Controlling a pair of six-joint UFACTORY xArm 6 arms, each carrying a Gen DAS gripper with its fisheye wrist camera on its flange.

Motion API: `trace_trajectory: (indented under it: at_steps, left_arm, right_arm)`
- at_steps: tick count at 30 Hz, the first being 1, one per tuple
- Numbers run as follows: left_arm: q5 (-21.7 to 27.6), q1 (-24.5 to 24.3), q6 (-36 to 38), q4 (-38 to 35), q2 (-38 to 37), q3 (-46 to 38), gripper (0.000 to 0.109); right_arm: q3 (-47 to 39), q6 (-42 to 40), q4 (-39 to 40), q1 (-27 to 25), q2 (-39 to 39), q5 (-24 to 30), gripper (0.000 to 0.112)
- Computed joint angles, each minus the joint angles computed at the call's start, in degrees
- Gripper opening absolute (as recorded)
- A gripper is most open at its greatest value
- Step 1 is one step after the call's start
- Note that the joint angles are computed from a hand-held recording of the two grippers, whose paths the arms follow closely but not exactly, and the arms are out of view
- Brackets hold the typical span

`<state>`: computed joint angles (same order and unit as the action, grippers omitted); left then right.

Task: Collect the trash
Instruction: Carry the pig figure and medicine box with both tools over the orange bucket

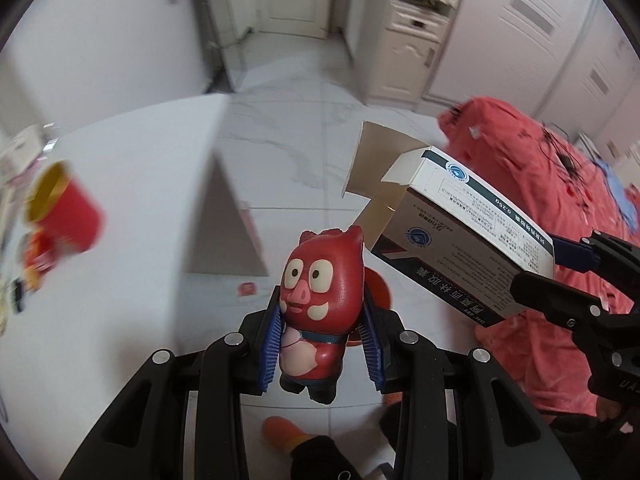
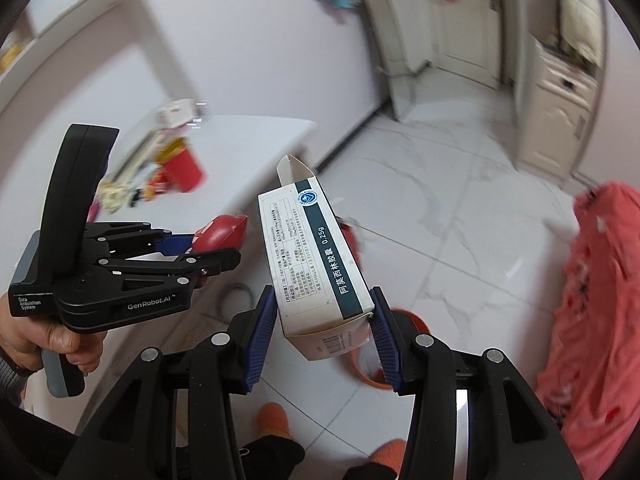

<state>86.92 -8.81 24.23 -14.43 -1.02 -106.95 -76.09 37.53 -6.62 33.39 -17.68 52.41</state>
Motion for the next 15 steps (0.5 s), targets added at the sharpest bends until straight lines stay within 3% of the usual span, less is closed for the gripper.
trace_trajectory:
  at_steps: [9,15]
  left_arm:
    - [-5.0,-6.1,-2.0,-1.1,4.8,6.9,0.037]
    - [-8.5,-8.6,-2.6,-0.8,8.7,12.5,0.038]
  right_arm:
    - [12.6,3.0,1.8,-4.7,-1.0,-4.5,0.047]
    - [19.0,3.3,3.8,-6.9,3.6,-10.0,0.047]
